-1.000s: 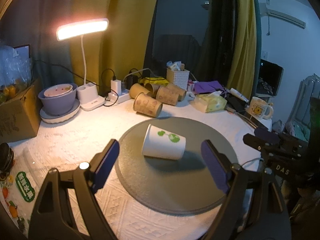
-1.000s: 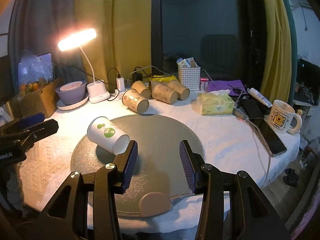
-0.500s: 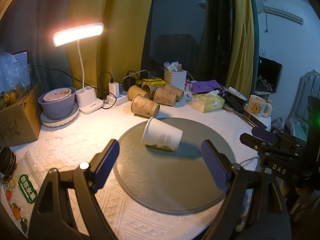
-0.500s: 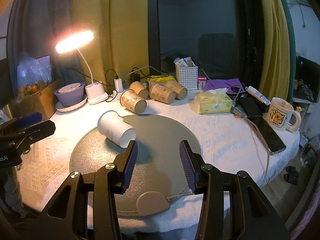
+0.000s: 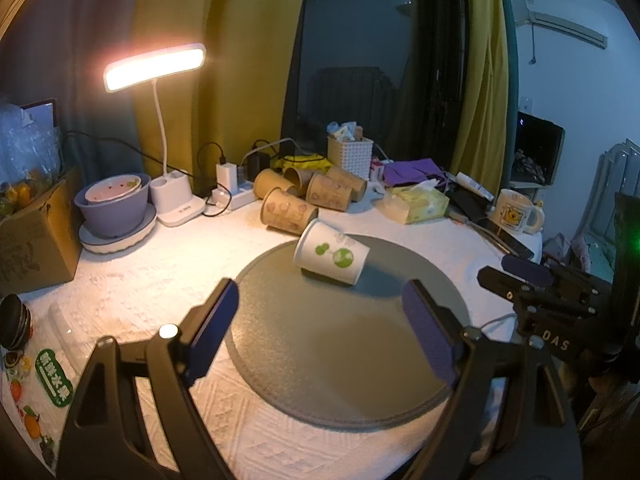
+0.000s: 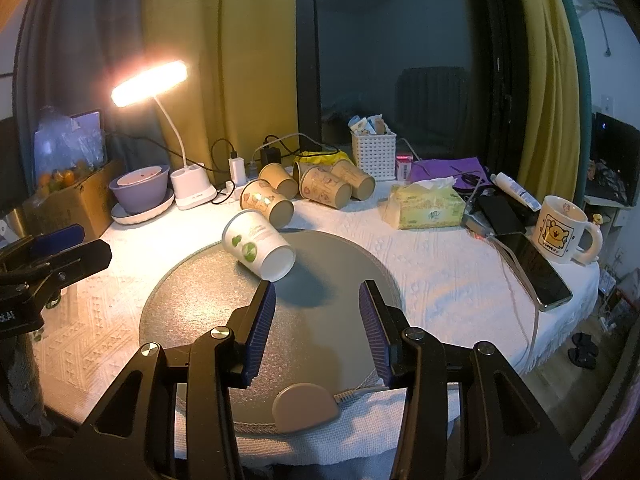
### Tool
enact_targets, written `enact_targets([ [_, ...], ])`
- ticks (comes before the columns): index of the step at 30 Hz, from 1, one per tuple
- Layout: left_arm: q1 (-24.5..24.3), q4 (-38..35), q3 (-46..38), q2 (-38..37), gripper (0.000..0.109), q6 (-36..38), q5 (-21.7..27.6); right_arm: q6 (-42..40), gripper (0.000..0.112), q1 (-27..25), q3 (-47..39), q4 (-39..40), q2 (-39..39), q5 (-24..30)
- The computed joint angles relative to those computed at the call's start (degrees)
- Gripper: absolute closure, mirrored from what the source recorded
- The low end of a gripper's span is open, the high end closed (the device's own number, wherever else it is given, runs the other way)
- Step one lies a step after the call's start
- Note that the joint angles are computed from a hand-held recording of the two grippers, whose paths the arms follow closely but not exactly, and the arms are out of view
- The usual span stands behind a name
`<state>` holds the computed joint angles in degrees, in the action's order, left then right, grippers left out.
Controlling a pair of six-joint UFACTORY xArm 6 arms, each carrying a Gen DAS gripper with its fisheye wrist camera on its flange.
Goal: Flip cup upright
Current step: 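Close the left gripper on the white cup's body and lift it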
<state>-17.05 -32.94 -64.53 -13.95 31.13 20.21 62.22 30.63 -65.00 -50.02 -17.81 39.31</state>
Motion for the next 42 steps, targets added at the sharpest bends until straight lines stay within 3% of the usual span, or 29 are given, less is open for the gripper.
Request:
enact_targets([
  [11, -0.6, 3.3, -7.0, 7.4, 0.024, -4.9, 1.8, -5.5, 0.066, -1.9, -3.2, 2.8, 3.0, 0.1],
  [17, -0.7, 5.0, -16.9, 15.7, 0.024, -10.7, 9.2, -11.2, 0.066, -5.6, -5.7, 8.0, 6.1, -1.3],
  [27, -1.8, 8.4, -28.6, 25.7, 0.024, -20.8, 16.9, -20.6, 0.066, -11.1, -9.4, 16.4, 11.5, -5.2],
  [42, -1.1, 16.9, -39.2, 34.8, 0.024, -46.7, 23.0, -41.5, 0.066, -16.9, -15.5, 34.7, 19.2, -12.2],
])
